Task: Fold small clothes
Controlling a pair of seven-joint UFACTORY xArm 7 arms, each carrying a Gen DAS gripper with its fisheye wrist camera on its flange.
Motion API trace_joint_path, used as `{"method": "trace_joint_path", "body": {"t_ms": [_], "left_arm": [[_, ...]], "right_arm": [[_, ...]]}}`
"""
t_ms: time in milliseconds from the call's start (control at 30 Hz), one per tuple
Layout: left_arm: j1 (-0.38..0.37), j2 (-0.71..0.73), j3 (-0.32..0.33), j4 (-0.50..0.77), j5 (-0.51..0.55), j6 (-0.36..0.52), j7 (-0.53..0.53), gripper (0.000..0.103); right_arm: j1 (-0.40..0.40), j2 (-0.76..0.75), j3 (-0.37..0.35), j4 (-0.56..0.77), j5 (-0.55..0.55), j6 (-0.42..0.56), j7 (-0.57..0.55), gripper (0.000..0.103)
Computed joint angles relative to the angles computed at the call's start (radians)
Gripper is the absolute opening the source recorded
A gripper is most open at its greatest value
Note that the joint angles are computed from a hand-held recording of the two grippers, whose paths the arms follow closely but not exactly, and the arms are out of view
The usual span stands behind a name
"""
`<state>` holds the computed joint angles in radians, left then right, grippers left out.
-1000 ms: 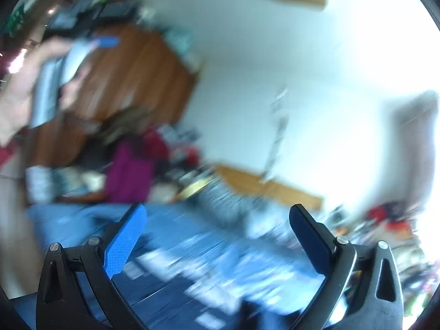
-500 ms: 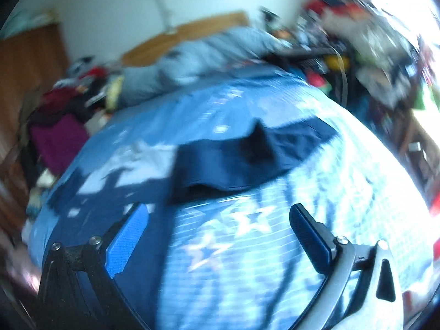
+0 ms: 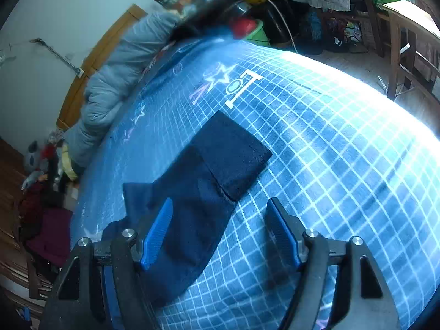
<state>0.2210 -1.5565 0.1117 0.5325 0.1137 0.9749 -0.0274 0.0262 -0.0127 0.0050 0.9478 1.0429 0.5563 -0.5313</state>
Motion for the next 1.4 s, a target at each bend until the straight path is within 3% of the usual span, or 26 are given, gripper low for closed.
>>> {"method": "trace_joint_path", "body": {"t_ms": [67, 133, 200, 233, 267, 300, 333, 400, 500, 600, 633, 667, 733, 767, 800, 867, 933, 1000, 1067, 1133, 1167, 1233, 1267, 1333, 1400], "left_arm": [[-0.001, 0.028, -0.004, -0.001, 0.001, -0.019, -0.001, 0.103], [-0.003, 0.033, -0.007, 0.007, -0.003, -0.013, -0.001, 0.103], [-0.004, 0.041, -0.008, 0.004, -0.003, -0.025, 0.000, 0.103], [-0.006, 0.048, -0.007, 0.007, -0.002, -0.026, 0.003, 0.103], [-0.007, 0.061, -0.005, 0.010, -0.002, -0.030, 0.005, 0.103], [-0.008, 0.075, 0.000, 0.014, -0.001, -0.030, 0.009, 0.103], [-0.007, 0.086, 0.008, 0.023, 0.001, -0.026, 0.015, 0.103], [0.001, 0.094, 0.026, 0.030, 0.001, -0.033, 0.018, 0.103], [0.022, 0.094, 0.068, 0.041, -0.003, -0.036, 0.023, 0.103], [0.044, 0.081, 0.104, 0.061, -0.001, -0.022, 0.040, 0.103], [0.053, 0.072, 0.115, 0.070, 0.004, -0.014, 0.050, 0.103], [0.064, 0.066, 0.126, 0.079, 0.011, -0.009, 0.060, 0.103], [0.086, 0.062, 0.158, 0.103, 0.024, 0.005, 0.076, 0.103], [0.097, 0.063, 0.174, 0.113, 0.031, 0.015, 0.084, 0.103], [0.110, 0.065, 0.192, 0.123, 0.041, 0.025, 0.094, 0.103], [0.135, 0.072, 0.226, 0.134, 0.061, 0.037, 0.114, 0.103], [0.159, 0.076, 0.263, 0.136, 0.079, 0.050, 0.138, 0.103], [0.185, 0.080, 0.300, 0.125, 0.096, 0.059, 0.164, 0.103], [0.217, 0.090, 0.334, 0.114, 0.110, 0.064, 0.185, 0.103], [0.245, 0.113, 0.371, 0.119, 0.102, 0.068, 0.187, 0.103], [0.262, 0.123, 0.392, 0.121, 0.096, 0.068, 0.183, 0.103], [0.287, 0.154, 0.421, 0.127, 0.083, 0.058, 0.177, 0.103], [0.300, 0.161, 0.430, 0.131, 0.074, 0.060, 0.177, 0.103], [0.320, 0.169, 0.438, 0.129, 0.059, 0.059, 0.183, 0.103], [0.334, 0.169, 0.444, 0.121, 0.051, 0.056, 0.201, 0.103]], "right_arm": [[0.011, 0.049, 0.010, 0.037, -0.004, -0.029, -0.003, 0.076], [0.089, 0.083, -0.049, 0.067, -0.008, -0.051, -0.013, 0.076], [0.092, 0.110, -0.031, 0.093, -0.002, -0.073, -0.026, 0.077], [0.093, 0.121, -0.021, 0.101, 0.007, -0.086, -0.038, 0.070], [0.091, 0.125, -0.012, 0.107, 0.018, -0.075, -0.048, 0.038], [0.085, 0.131, -0.007, 0.127, 0.031, -0.030, -0.040, 0.017], [0.087, 0.106, 0.005, 0.125, 0.061, -0.018, -0.049, 0.015], [0.120, 0.021, 0.036, 0.119, 0.134, -0.032, -0.129, 0.015], [0.236, -0.077, 0.072, 0.183, 0.223, -0.044, -0.183, 0.015], [0.378, -0.047, 0.148, 0.345, 0.259, -0.095, -0.178, 0.015], [0.407, -0.006, 0.203, 0.418, 0.252, -0.125, -0.170, 0.019], [0.414, 0.043, 0.281, 0.487, 0.216, -0.156, -0.152, 0.021], [0.528, 0.180, 0.337, 0.636, 0.088, -0.215, -0.088, 0.029], [0.615, 0.248, 0.312, 0.702, 0.023, -0.216, -0.048, 0.045], [0.719, 0.317, 0.247, 0.774, -0.081, -0.189, 0.030, 0.051], [0.806, 0.384, 0.224, 0.797, -0.236, -0.208, 0.151, 0.053], [0.725, 0.380, 0.351, 0.734, -0.223, -0.224, 0.176, 0.053], [0.601, 0.310, 0.494, 0.588, -0.125, -0.281, 0.074, 0.053], [0.554, 0.217, 0.502, 0.445, -0.039, -0.301, 0.000, 0.053], [0.402, 0.111, 0.603, 0.268, -0.062, -0.345, 0.061, 0.053], [0.349, 0.057, 0.620, 0.180, -0.135, -0.366, 0.154, 0.053], [0.315, -0.037, 0.575, 0.020, -0.325, -0.386, 0.349, 0.053], [0.335, -0.059, 0.513, -0.021, -0.369, -0.362, 0.409, 0.053], [0.481, -0.091, 0.314, -0.080, -0.332, -0.302, 0.427, 0.053], [0.623, -0.150, 0.153, -0.130, -0.215, -0.259, 0.321, 0.053]]}}
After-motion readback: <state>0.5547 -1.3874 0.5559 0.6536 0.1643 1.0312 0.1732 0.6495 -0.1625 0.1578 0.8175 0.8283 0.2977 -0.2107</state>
